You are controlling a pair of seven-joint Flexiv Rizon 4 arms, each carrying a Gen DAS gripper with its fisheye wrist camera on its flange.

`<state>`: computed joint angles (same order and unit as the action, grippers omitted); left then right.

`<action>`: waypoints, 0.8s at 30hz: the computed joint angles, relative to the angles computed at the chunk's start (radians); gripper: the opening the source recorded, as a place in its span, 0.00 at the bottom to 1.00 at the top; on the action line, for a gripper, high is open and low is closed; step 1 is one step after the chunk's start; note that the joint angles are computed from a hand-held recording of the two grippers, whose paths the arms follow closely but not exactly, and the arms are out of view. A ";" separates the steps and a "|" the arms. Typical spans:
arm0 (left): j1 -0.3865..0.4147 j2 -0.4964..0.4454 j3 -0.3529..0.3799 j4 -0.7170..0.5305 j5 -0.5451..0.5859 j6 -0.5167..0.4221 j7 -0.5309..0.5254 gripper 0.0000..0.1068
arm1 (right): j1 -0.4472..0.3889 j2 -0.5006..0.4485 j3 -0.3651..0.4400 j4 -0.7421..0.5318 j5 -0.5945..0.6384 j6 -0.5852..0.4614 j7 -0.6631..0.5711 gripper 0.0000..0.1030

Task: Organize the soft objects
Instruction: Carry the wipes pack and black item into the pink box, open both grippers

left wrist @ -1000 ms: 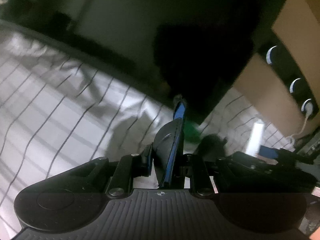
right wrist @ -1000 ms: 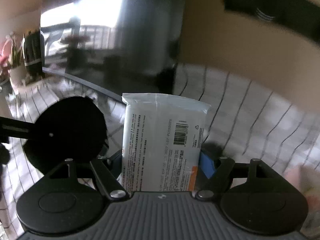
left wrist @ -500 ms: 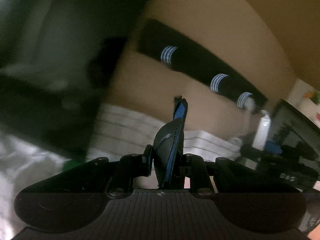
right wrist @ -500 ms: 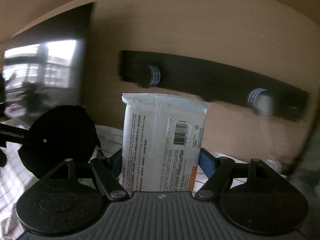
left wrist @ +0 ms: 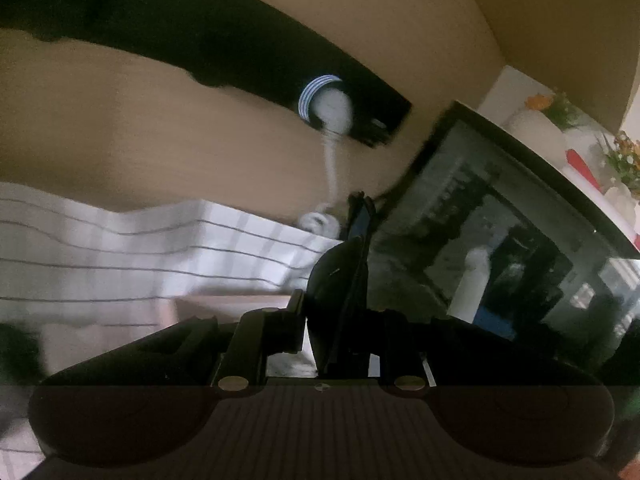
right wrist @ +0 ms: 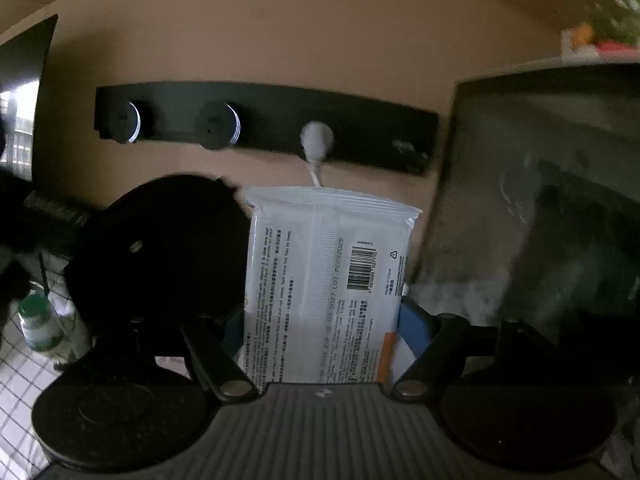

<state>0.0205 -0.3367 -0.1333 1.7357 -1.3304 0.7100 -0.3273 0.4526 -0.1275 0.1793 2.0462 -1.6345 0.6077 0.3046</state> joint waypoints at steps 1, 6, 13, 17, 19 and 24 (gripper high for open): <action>-0.008 -0.009 -0.007 -0.009 0.005 0.000 -0.006 0.20 | -0.006 0.010 0.000 0.015 0.000 0.008 0.007 0.74; -0.044 -0.099 -0.035 -0.094 0.096 0.041 -0.090 0.21 | -0.021 0.018 0.008 0.074 0.017 0.033 0.004 0.74; -0.083 -0.233 -0.017 -0.161 0.412 0.199 -0.301 0.22 | -0.030 -0.025 -0.005 0.088 0.061 0.113 -0.022 0.74; -0.013 -0.217 -0.100 -0.131 0.340 0.226 -0.267 0.22 | -0.042 -0.037 -0.021 0.084 0.057 0.138 -0.016 0.74; 0.025 -0.181 -0.145 -0.092 0.229 0.252 -0.172 0.22 | -0.052 -0.043 -0.031 0.069 0.052 0.157 -0.001 0.74; 0.042 -0.071 -0.117 0.010 0.013 0.272 0.025 0.22 | -0.084 -0.090 -0.063 -0.007 0.034 0.242 0.036 0.74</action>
